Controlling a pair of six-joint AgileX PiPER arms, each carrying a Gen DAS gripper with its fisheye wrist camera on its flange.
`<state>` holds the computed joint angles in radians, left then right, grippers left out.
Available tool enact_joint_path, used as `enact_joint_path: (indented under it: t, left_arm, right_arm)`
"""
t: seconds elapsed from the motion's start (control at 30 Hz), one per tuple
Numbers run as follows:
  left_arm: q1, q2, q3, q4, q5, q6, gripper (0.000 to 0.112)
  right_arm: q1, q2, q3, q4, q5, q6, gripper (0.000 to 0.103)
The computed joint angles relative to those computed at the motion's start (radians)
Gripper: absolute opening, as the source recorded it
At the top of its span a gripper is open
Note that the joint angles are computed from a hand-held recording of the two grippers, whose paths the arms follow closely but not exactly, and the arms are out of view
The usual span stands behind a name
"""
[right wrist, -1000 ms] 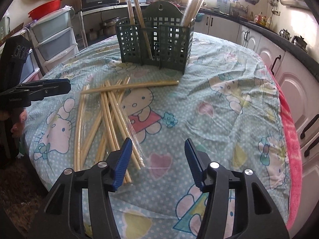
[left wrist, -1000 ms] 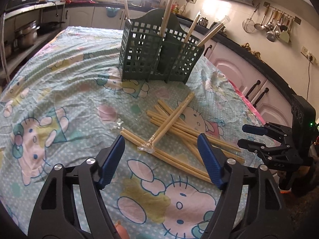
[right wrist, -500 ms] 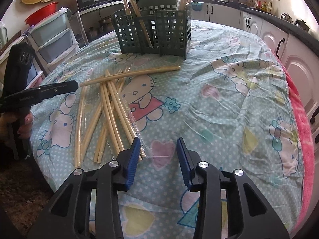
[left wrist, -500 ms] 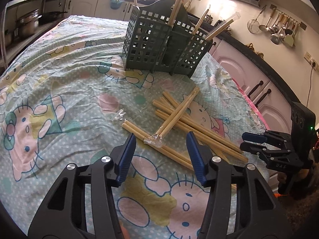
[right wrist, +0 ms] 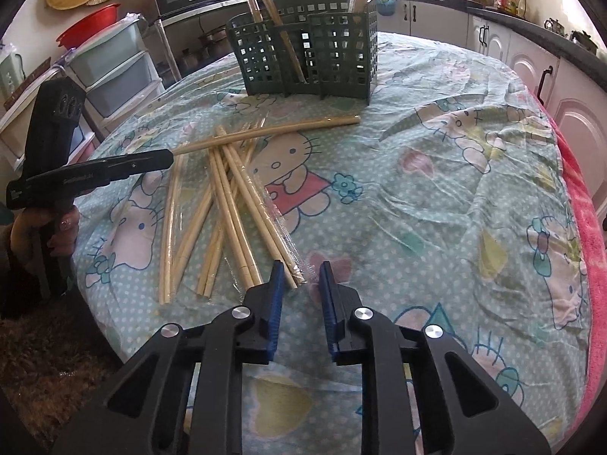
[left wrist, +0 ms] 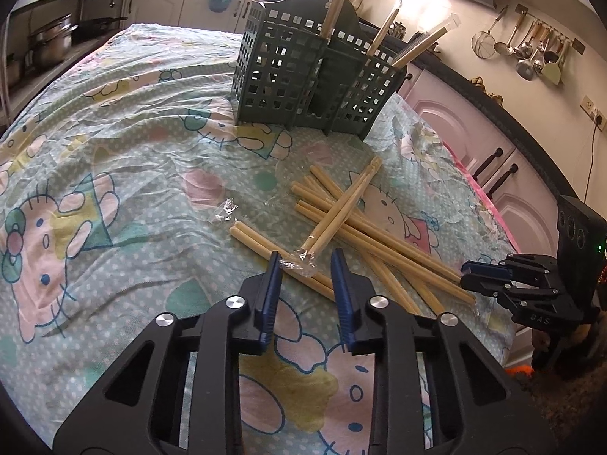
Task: Organize utensils
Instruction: 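Close the left tool on a chopstick while the right tool grasps another chopstick, then lift the chopsticks with both tools and carry them over the caddy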
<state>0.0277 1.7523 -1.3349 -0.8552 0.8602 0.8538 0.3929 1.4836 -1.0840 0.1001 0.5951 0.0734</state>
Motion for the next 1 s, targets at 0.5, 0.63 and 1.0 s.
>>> enact_joint_path:
  t: [0.5, 0.63, 1.0]
  left_arm:
    - [0.017, -0.024, -0.009, -0.044, 0.022, 0.03, 0.004]
    - [0.024, -0.04, -0.023, -0.068, 0.034, 0.037, 0.003]
    - [0.031, -0.076, -0.118, -0.14, 0.076, 0.015, 0.003]
  right_arm:
    - [0.024, -0.045, 0.004, -0.092, -0.031, 0.066, 0.006]
    - [0.015, -0.073, -0.015, -0.094, -0.049, 0.064, 0.006]
    - [0.045, -0.077, -0.181, -0.141, -0.042, 0.045, 0.005]
